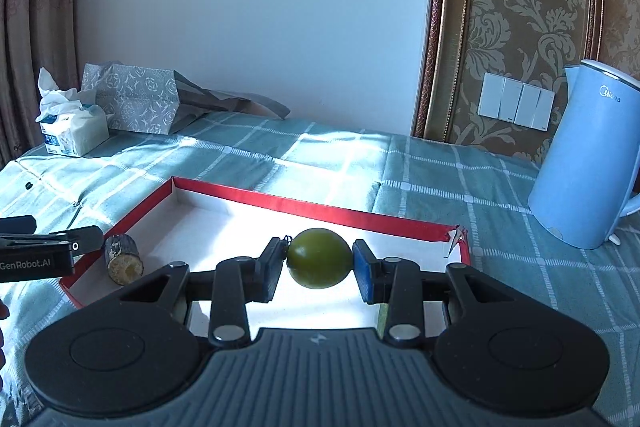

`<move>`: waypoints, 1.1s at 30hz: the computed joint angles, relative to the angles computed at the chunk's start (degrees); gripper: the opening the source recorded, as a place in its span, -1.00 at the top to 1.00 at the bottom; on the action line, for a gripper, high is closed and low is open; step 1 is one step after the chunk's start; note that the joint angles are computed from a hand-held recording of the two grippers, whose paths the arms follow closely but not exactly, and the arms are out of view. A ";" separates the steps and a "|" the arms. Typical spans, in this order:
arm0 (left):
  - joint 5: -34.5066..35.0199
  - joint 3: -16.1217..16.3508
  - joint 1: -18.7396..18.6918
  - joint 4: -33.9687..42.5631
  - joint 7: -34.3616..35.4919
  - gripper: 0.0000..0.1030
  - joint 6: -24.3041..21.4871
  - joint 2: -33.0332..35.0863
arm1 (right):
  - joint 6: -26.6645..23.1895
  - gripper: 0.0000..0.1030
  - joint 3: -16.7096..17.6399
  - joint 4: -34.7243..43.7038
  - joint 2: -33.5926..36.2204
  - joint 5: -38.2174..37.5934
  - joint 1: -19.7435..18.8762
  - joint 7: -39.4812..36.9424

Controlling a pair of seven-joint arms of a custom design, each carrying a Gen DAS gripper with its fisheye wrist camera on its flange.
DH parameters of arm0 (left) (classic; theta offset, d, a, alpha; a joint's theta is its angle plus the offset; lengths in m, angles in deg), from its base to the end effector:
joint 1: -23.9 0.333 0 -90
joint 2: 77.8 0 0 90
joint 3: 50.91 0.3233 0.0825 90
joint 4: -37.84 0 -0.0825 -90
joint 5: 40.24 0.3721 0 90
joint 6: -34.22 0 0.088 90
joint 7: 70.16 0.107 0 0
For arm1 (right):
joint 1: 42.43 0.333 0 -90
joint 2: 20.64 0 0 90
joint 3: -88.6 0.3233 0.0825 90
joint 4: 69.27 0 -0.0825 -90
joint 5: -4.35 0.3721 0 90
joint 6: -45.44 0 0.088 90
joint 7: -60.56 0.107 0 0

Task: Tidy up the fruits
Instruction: 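Lower the green tomato into the red tray and open the right tool, then close the left tool on a yellow pepper piece while the right tool grasps the dark round chunk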

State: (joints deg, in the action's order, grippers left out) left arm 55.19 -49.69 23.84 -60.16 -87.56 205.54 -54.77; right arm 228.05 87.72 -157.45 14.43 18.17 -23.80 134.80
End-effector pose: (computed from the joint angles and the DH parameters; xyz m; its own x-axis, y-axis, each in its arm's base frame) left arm 0.6635 -0.0589 0.4095 0.2488 -0.9638 0.0963 -0.4616 -0.2054 -0.8630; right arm 0.7156 0.2089 0.4343 0.3149 -0.9481 0.0437 -0.4732 -0.1967 -0.8587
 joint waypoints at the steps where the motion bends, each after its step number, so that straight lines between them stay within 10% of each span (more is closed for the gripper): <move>1: -0.45 -0.06 0.05 -0.01 0.34 -1.00 0.11 0.08 | -0.80 0.28 -0.96 1.25 0.82 -0.01 0.66 0.52; 9: -2.33 0.68 -0.43 0.13 2.99 -1.00 1.92 0.50 | -11.32 0.28 -13.78 13.95 9.47 -4.93 7.77 13.21; 21: -4.46 1.38 -0.80 0.04 4.59 -1.00 2.70 0.66 | -19.43 0.11 -11.12 21.50 13.50 -13.83 4.80 20.39; 28: -4.46 1.60 -0.83 0.08 4.28 -1.00 2.89 0.75 | -14.18 -0.14 -11.22 16.49 10.24 -16.79 5.22 22.71; 33: -2.12 1.88 -0.93 0.35 1.81 -1.00 3.55 0.66 | -1.58 -0.14 -12.67 0.16 0.42 -15.44 6.90 21.73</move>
